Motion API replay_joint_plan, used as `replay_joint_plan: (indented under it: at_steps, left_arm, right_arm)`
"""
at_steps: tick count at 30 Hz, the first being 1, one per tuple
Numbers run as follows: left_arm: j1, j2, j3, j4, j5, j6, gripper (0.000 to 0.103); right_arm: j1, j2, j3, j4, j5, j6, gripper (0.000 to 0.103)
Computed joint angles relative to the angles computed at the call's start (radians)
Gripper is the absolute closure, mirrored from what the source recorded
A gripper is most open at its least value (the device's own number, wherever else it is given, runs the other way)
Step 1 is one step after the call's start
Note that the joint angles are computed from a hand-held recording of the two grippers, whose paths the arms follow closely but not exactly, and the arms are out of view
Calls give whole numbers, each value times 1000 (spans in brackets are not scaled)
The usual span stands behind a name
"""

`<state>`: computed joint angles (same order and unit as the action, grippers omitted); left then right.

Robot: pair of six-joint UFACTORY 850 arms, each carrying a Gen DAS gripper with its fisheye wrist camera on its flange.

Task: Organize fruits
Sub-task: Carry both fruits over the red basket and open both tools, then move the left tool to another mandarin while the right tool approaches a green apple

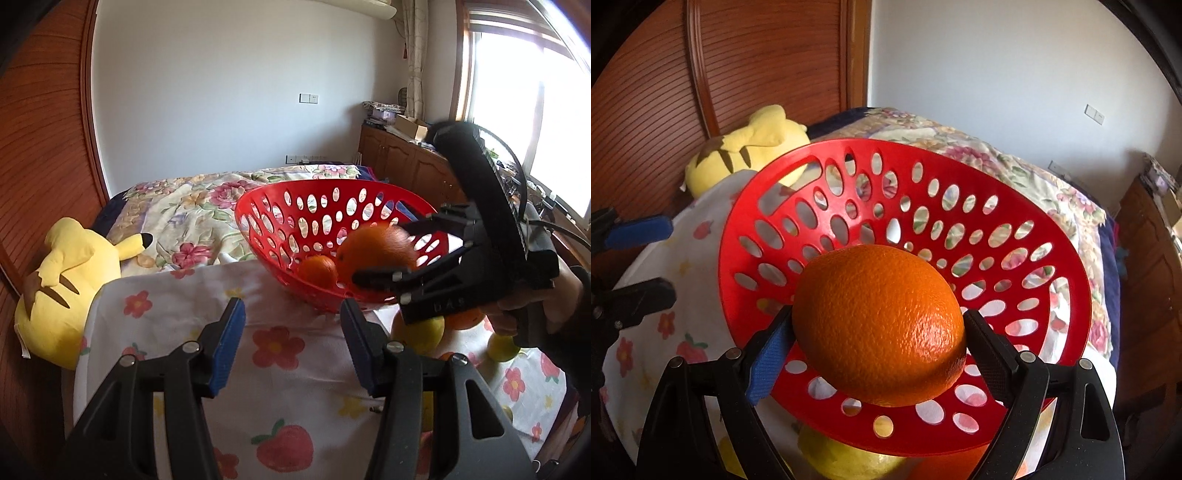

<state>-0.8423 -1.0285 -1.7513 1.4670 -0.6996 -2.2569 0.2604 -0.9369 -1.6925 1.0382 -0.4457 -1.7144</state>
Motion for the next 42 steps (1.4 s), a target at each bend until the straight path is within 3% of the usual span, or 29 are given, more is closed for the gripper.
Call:
replay_joint_plan:
  at_steps: [2, 9, 20, 31, 42]
  left_arm:
    - [-5, 4, 9, 5, 1, -11, 49]
    - [-36, 1, 12, 9, -5, -32, 49]
    - [-108, -48, -46, 12, -16, -37, 48]
    - [-160, -101, -117, -60, -23, 13, 47]
    - [-198, -132, -163, -130, -14, 57, 47]
  right_arm:
    - [-6, 20, 27, 123, 2, -106, 13]
    - [-41, 99, 100, 321, -59, -230, 12]
    - [-172, 294, 443, 689, -138, -616, 12]
    - [-275, 307, 587, 814, -153, -763, 16]
    - [-325, 332, 670, 755, -220, -728, 20]
